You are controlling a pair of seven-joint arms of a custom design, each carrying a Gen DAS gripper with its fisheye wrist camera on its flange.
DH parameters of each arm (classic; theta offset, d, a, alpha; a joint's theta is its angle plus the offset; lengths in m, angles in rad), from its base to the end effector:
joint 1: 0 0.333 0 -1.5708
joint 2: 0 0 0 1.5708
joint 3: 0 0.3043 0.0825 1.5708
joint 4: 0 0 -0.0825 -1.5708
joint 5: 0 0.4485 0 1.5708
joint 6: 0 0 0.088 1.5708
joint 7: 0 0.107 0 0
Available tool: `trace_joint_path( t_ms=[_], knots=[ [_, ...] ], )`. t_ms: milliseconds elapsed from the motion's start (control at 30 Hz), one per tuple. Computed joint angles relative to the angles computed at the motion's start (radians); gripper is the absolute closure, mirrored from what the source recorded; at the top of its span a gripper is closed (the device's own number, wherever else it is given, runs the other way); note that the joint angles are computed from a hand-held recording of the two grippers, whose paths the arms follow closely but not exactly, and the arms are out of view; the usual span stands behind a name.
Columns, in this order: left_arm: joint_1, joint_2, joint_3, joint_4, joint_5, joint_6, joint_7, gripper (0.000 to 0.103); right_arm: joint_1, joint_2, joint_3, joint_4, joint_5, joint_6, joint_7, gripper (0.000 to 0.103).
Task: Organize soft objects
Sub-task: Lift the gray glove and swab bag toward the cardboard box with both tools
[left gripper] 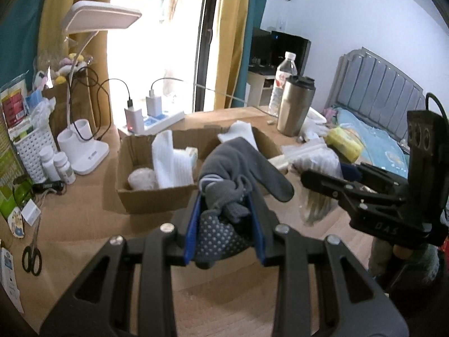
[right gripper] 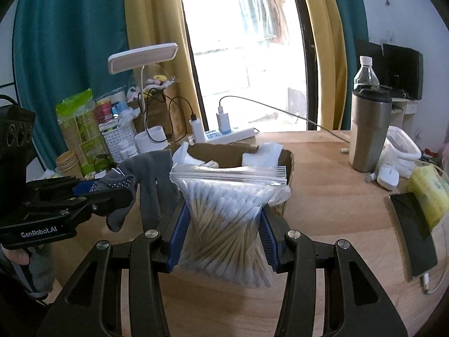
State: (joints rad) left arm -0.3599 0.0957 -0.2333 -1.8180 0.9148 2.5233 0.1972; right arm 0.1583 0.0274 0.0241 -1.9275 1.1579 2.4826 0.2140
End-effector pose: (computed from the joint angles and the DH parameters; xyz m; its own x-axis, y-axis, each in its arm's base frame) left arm 0.5730 -0.3898 0.5159 0.1180 -0.9831 0.1399 -0.6039 -0.1830 -0.7758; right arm 0.6562 0.1171 0.4930 0.7319 -0.6712 -0.1177 -0.4301 -0.3211 -0.8437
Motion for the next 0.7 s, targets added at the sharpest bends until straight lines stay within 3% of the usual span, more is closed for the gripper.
trace_joint_path(
  t_ms=[700],
  knots=[
    [-0.002, 0.067, 0.033, 0.083, 0.053, 0.033, -0.010, 0.069, -0.023, 0.084, 0.022, 0.118, -0.001, -0.003, 0.034, 0.053]
  ],
)
